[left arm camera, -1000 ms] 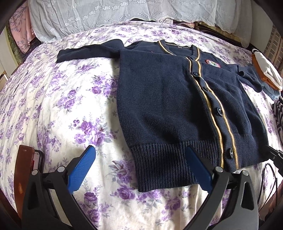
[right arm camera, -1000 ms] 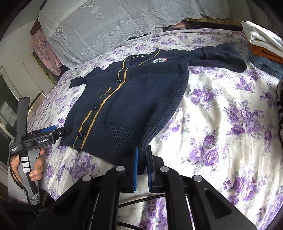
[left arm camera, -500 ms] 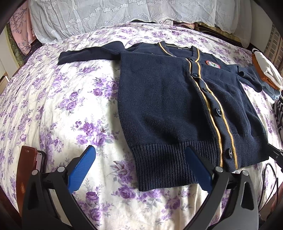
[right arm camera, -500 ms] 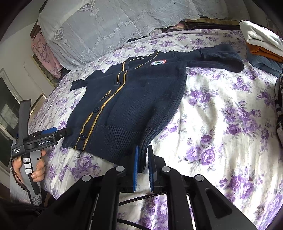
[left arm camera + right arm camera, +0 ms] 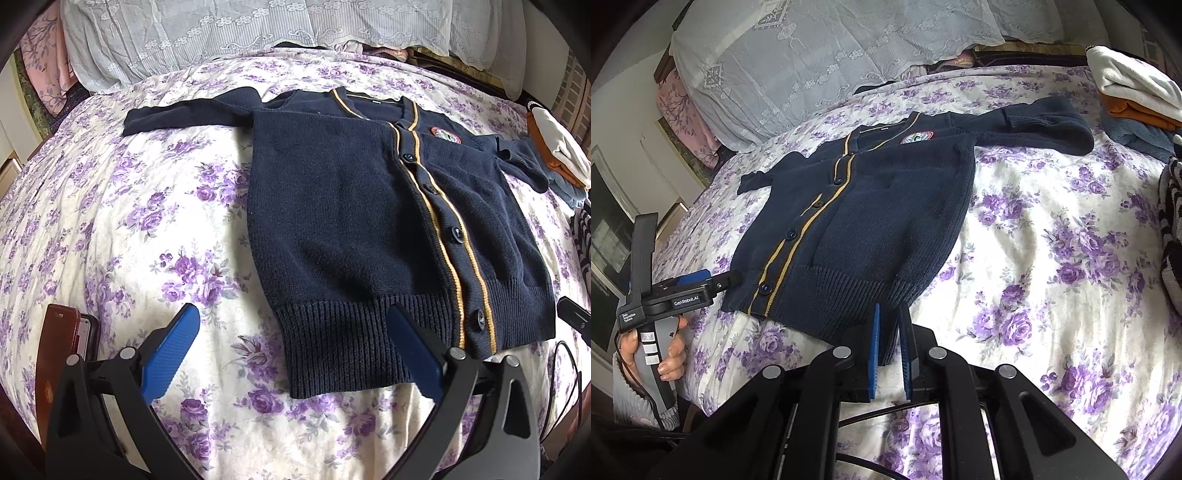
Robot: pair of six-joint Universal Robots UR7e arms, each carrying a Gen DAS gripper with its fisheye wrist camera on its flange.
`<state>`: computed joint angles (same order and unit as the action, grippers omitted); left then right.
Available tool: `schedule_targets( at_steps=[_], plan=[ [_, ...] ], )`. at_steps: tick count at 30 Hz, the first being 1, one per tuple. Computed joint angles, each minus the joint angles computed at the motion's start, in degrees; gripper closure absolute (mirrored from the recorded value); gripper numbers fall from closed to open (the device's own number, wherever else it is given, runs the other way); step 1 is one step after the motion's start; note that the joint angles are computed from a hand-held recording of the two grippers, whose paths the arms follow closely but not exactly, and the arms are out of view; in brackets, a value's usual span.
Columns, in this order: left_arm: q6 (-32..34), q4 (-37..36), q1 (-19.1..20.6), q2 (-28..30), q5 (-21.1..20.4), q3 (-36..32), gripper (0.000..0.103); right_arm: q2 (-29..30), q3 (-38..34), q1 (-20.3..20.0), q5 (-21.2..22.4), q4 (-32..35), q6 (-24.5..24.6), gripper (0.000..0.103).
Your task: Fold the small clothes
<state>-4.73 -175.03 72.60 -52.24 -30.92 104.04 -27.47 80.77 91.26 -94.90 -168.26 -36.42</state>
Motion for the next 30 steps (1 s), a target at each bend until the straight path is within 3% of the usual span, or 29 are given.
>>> schedule_targets(
  at_steps=[21, 26, 30],
  plan=[
    [0.12, 0.21, 0.08, -0.09, 0.11, -0.02, 0.005, 0.46, -1.0, -0.11, -0.09, -0.1, 0.35, 0.091],
    [1.04, 1.02, 0.92, 0.06, -0.56, -1.78, 0.004, 2.92, -7.85, -0.13, -1.19, 0.69, 1.78, 0.07],
    [2.03, 2.41, 1.64, 0.25, -2.99, -4.53, 0.005, 7.61, -20.69, -0.02, -2.74, 3.76, 3.89, 0.055]
  ],
)
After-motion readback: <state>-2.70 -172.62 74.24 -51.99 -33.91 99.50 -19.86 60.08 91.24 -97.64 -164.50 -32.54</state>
